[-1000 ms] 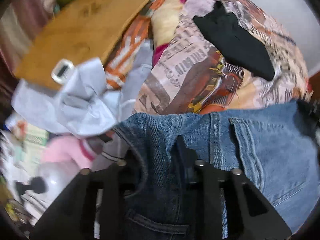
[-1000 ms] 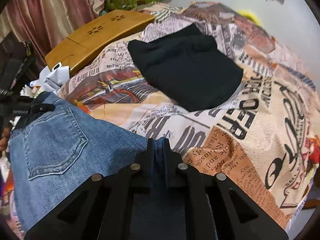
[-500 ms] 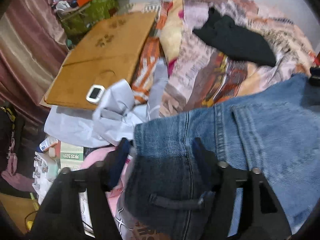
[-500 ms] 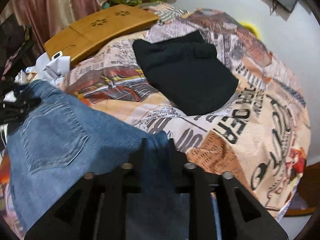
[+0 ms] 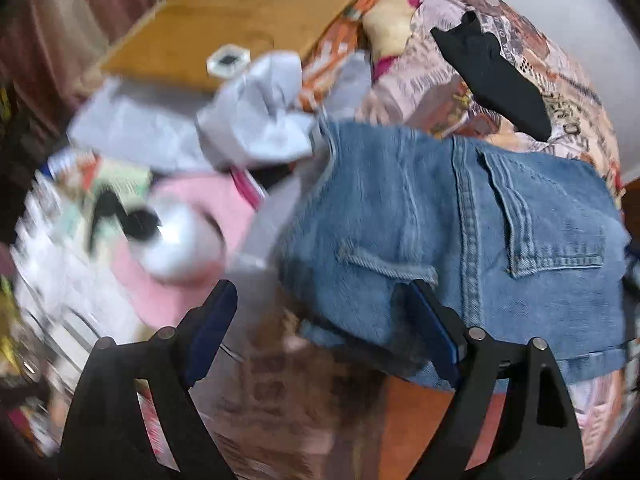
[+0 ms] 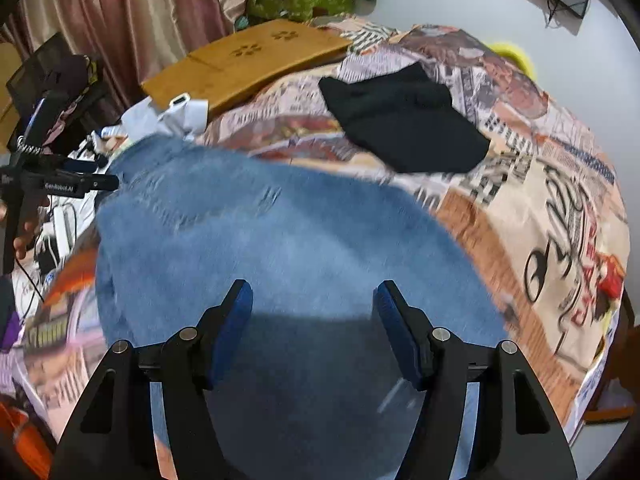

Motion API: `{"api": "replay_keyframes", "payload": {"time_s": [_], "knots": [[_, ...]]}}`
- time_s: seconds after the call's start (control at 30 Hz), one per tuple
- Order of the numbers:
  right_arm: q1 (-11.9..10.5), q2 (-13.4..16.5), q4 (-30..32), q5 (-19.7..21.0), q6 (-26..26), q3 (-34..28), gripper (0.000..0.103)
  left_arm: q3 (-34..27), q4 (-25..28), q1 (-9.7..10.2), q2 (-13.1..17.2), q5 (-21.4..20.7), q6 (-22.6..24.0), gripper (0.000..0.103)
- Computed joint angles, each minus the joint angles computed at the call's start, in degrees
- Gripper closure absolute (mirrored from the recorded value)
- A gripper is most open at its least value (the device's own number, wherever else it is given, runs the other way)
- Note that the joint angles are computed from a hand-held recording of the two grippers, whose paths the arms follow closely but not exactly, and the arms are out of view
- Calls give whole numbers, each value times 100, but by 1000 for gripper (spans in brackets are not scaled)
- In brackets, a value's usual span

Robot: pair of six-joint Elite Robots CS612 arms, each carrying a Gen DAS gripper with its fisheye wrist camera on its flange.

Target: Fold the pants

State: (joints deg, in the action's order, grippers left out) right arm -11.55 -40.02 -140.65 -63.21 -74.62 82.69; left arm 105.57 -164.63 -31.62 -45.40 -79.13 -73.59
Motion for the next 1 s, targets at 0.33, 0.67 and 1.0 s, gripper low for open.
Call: {"api": "replay_keyframes", "payload": {"time_s": [0.33,0.67,1.0], "knots": [[-160,-34,-72,201,65,211,31,-55,-1601,142,388,-893,-539,61],[-176,-47,8,173,176,207,31,-41,-426,-250,-176,744,109,85],[-438,-37,335,379,959,25,31,-169,-407,-184,251,-61,123,77]]}}
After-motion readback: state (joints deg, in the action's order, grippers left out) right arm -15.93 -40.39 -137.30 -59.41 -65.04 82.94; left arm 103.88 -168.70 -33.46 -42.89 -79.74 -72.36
